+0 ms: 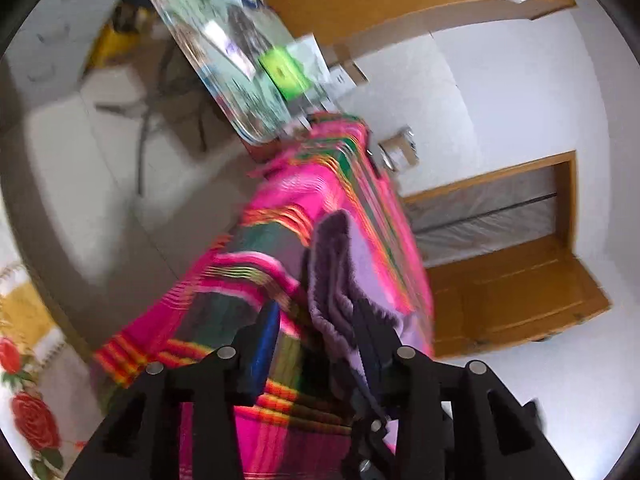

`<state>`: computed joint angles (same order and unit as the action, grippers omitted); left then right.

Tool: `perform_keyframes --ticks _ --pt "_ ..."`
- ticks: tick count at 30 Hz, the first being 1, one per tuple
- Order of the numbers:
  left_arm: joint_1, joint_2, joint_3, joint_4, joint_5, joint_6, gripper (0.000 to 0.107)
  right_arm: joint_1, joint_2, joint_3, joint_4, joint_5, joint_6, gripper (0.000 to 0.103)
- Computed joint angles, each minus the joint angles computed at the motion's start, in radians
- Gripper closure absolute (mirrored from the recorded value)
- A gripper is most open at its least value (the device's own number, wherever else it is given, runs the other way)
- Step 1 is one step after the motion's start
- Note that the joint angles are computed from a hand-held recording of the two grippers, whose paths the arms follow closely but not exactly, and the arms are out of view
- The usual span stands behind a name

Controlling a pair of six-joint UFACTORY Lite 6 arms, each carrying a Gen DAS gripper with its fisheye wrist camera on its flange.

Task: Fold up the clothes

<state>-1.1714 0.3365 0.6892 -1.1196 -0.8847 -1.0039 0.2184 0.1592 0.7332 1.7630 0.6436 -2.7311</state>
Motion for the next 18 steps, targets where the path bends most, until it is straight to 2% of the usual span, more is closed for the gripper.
perform_keyframes --ticks 4,6,9,11,13,18 --pt "0.115 -0.024 -0.047 0.248 0.042 -0.148 0.06 -0.02 -0.021 -0.032 0.024 0.037 -0.05 0.092" --pt "0.173 -0.009 -0.065 0.414 0.01 -0.265 0.06 -0.033 -0.027 -0.036 0.007 0.052 -0.038 0.092" --pt "0.223 0.005 -0.064 0.517 -0.027 -0.331 0.06 -0.044 -0.019 -0.023 -0.024 0.068 -0.005 0.092" --pt "0.274 0.014 -0.032 0.61 0.022 -0.341 0.06 -0.05 -0.018 -0.02 -0.028 0.08 0.003 0.092" --pt "0.317 0.046 -0.006 0.705 0.012 -0.4 0.06 -0.065 -0.029 -0.033 -0.034 0.098 -0.001 0.092" --pt "0.442 0.123 0.084 0.939 0.07 -0.512 0.059 -0.103 -0.04 -0.038 -0.087 0.147 0.043 0.092"
